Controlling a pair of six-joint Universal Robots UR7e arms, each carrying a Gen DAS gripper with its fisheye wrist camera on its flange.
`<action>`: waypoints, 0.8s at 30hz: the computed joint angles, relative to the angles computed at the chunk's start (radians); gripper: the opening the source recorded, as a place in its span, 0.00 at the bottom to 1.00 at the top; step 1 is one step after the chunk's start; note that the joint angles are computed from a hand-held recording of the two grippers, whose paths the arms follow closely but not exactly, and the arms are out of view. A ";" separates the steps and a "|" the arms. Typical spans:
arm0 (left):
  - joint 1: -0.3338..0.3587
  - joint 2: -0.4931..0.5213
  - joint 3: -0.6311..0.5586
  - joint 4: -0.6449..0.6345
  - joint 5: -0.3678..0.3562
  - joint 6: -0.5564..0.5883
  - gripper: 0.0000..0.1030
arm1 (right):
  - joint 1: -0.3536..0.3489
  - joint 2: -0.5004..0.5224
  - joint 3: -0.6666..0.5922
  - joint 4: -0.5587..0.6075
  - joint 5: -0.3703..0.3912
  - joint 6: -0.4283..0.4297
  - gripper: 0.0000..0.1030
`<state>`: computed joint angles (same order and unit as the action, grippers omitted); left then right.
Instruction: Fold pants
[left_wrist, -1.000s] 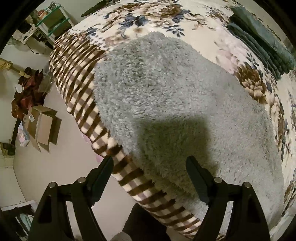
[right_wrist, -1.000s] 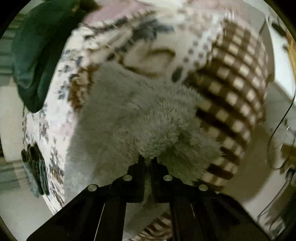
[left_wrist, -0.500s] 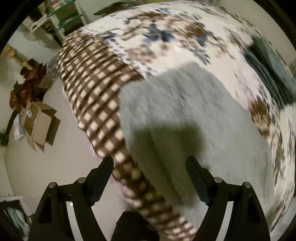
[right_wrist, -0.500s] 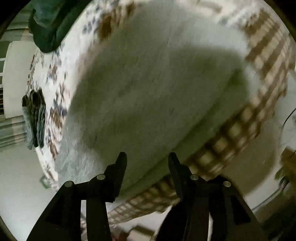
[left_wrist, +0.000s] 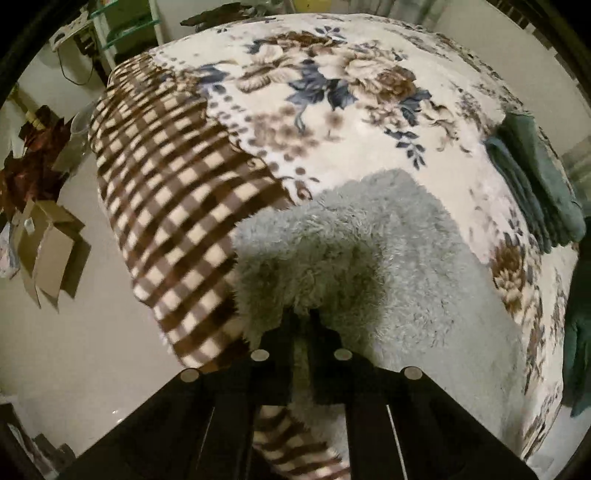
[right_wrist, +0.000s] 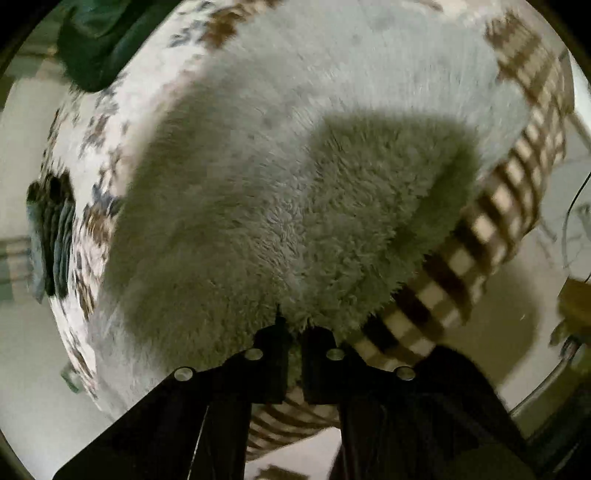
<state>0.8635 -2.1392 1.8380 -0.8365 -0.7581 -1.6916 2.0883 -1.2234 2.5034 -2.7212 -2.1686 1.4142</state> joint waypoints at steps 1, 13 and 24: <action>-0.013 -0.005 -0.011 0.023 -0.007 -0.013 0.04 | 0.010 -0.008 -0.013 0.038 -0.003 0.018 0.04; 0.059 -0.008 -0.008 0.054 -0.002 0.066 0.05 | -0.132 -0.081 0.050 0.062 0.149 -0.147 0.44; -0.256 0.169 0.091 0.006 -0.166 0.030 0.91 | -0.189 -0.660 0.099 0.366 -0.021 -0.245 0.61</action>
<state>0.6079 -1.9701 1.9293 -0.8308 -0.9239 -1.6612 1.8996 -1.8837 2.6024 -2.3556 -2.1899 1.1692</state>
